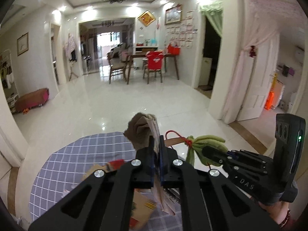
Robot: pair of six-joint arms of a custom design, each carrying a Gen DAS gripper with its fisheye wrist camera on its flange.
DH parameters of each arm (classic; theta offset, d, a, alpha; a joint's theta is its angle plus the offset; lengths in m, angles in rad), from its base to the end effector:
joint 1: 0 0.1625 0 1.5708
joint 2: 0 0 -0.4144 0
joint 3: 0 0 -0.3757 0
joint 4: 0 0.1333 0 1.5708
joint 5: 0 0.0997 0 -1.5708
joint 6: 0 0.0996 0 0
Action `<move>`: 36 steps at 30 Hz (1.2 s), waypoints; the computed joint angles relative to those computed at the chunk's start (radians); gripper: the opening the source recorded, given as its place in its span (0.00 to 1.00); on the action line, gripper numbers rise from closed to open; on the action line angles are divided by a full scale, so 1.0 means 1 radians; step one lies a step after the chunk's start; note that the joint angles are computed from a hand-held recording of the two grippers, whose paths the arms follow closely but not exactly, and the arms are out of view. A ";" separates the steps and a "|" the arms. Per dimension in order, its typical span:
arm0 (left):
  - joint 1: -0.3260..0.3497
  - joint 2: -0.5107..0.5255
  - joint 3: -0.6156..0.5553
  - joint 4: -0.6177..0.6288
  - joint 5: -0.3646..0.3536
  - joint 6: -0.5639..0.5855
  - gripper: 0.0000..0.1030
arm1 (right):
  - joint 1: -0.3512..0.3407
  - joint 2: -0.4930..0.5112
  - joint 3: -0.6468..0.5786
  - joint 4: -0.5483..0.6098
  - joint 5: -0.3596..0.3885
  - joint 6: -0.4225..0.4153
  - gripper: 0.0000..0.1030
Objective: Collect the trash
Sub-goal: 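Carry the green scraps to the bucket and release with the right tool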
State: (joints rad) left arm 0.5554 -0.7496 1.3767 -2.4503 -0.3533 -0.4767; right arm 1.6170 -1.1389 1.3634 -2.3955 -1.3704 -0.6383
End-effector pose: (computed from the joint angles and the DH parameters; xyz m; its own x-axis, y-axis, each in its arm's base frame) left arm -0.4860 -0.5685 0.2159 -0.7165 -0.0828 -0.6926 0.5560 0.5319 -0.6388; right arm 0.1842 -0.6693 0.4310 -0.7593 -0.6177 0.2046 -0.6108 0.5682 -0.5515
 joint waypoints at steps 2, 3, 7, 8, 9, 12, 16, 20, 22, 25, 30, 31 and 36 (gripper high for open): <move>-0.017 0.029 -0.019 -0.003 -0.023 0.015 0.04 | -0.027 -0.048 0.033 -0.026 0.003 0.004 0.11; -0.024 0.047 -0.029 -0.004 -0.034 0.021 0.04 | -0.049 -0.081 0.055 -0.042 0.003 0.010 0.11; -0.039 0.149 -0.096 -0.033 -0.127 0.069 0.04 | -0.132 -0.182 0.134 -0.092 -0.017 0.030 0.11; -0.038 0.172 -0.113 -0.041 -0.148 0.081 0.04 | -0.154 -0.204 0.154 -0.105 -0.021 0.027 0.11; -0.036 0.197 -0.128 -0.046 -0.177 0.088 0.04 | -0.175 -0.224 0.171 -0.114 -0.028 0.026 0.11; -0.023 0.288 -0.192 -0.054 -0.257 0.118 0.04 | -0.252 -0.268 0.203 -0.117 -0.050 0.026 0.11; 0.008 0.403 -0.297 0.007 -0.365 0.095 0.04 | -0.341 -0.287 0.229 -0.134 -0.118 0.014 0.11; 0.038 0.499 -0.381 0.090 -0.440 0.063 0.04 | -0.410 -0.287 0.247 -0.132 -0.149 0.021 0.11; 0.052 0.539 -0.423 0.123 -0.462 0.050 0.04 | -0.435 -0.279 0.248 -0.133 -0.166 0.019 0.11; 0.076 0.593 -0.485 0.171 -0.493 0.032 0.04 | -0.463 -0.252 0.237 -0.138 -0.177 0.024 0.11; 0.095 0.642 -0.533 0.205 -0.487 -0.004 0.04 | -0.478 -0.225 0.232 -0.162 -0.184 0.027 0.15; 0.096 0.647 -0.536 0.208 -0.487 -0.006 0.04 | -0.476 -0.219 0.231 -0.169 -0.186 0.028 0.19; 0.104 0.671 -0.576 0.236 -0.486 -0.004 0.04 | -0.476 -0.193 0.241 -0.193 -0.185 0.075 0.60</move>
